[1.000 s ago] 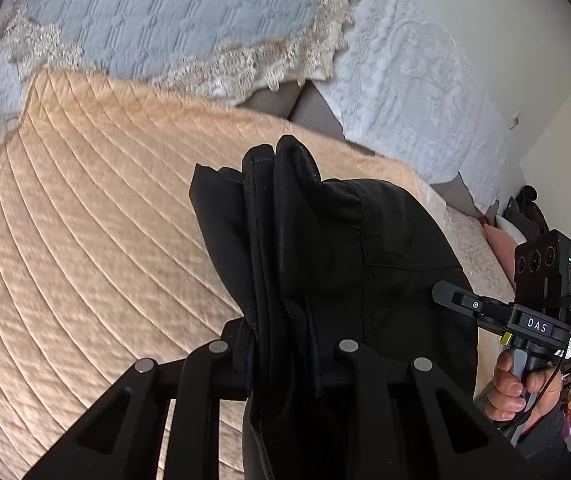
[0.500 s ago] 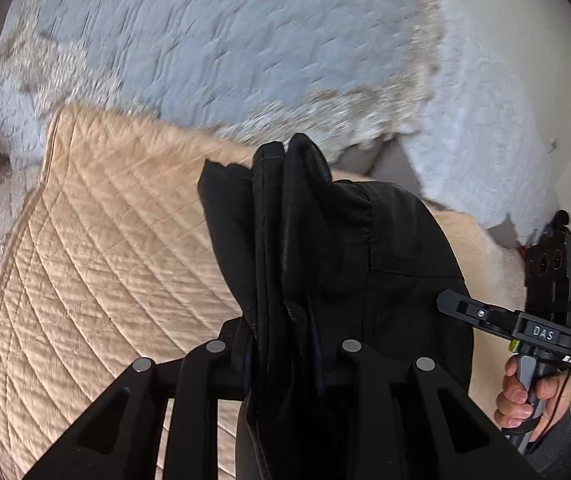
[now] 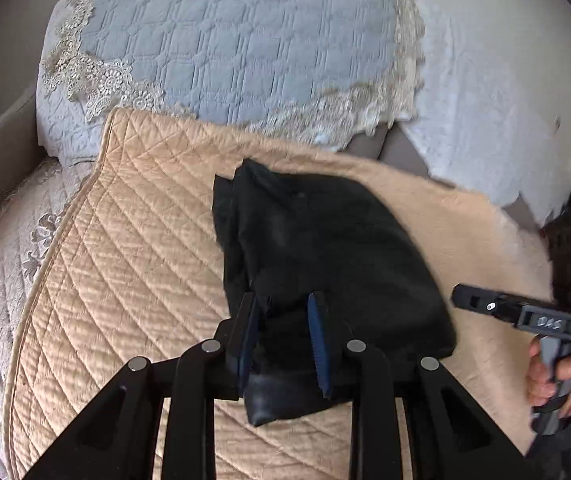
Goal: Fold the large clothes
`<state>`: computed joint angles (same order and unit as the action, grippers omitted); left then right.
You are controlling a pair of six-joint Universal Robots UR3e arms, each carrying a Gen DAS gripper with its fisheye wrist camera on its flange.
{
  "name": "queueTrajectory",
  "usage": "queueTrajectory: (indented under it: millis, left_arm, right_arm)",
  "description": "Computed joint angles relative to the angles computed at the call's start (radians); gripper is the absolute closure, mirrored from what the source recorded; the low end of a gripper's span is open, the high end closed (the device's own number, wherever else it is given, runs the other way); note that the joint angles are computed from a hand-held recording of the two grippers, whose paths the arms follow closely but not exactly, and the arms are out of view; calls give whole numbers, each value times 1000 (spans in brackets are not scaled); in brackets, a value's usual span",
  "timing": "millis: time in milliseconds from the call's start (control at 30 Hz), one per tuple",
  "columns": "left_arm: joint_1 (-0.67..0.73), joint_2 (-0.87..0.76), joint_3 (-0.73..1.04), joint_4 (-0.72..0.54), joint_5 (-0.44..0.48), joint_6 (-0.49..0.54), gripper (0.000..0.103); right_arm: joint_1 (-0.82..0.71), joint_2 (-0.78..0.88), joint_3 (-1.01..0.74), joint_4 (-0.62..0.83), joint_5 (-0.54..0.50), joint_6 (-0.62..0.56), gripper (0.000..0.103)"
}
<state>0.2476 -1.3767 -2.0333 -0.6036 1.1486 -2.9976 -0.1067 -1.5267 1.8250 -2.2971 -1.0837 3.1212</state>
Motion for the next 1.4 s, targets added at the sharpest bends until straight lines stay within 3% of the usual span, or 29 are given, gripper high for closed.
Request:
queueTrajectory:
  millis: [67,167,267,533,700,833,1033,1400]
  left_arm:
    - [-33,-71,13,4,54,-18,74]
    - [-6,-92,-17,28,25,-31,72]
    - [-25,-72,5,-6,66,-54,69]
    - [-43,237,-64,-176,150,-55,67]
    - [-98,418,-122,-256,249,-87,50]
    - [-127,510,-154,-309,291,-126,49]
    - [-214,470,-171,-271,381,-162,49]
    - [-223,470,-188,-266,387,-187,49]
  right_arm:
    - [45,39,-5,-32,-67,-7,63]
    - [44,44,-14,-28,-80,-1,63]
    - [62,-4,-33,29,-131,4,63]
    - [105,-260,39,120,-186,18,57]
    - [183,-397,90,170,-265,67,56]
    - [231,-451,119,198,-294,93,55]
    - [282,-441,130,174,-329,105,55]
    - [300,-436,141,159,-352,117,54]
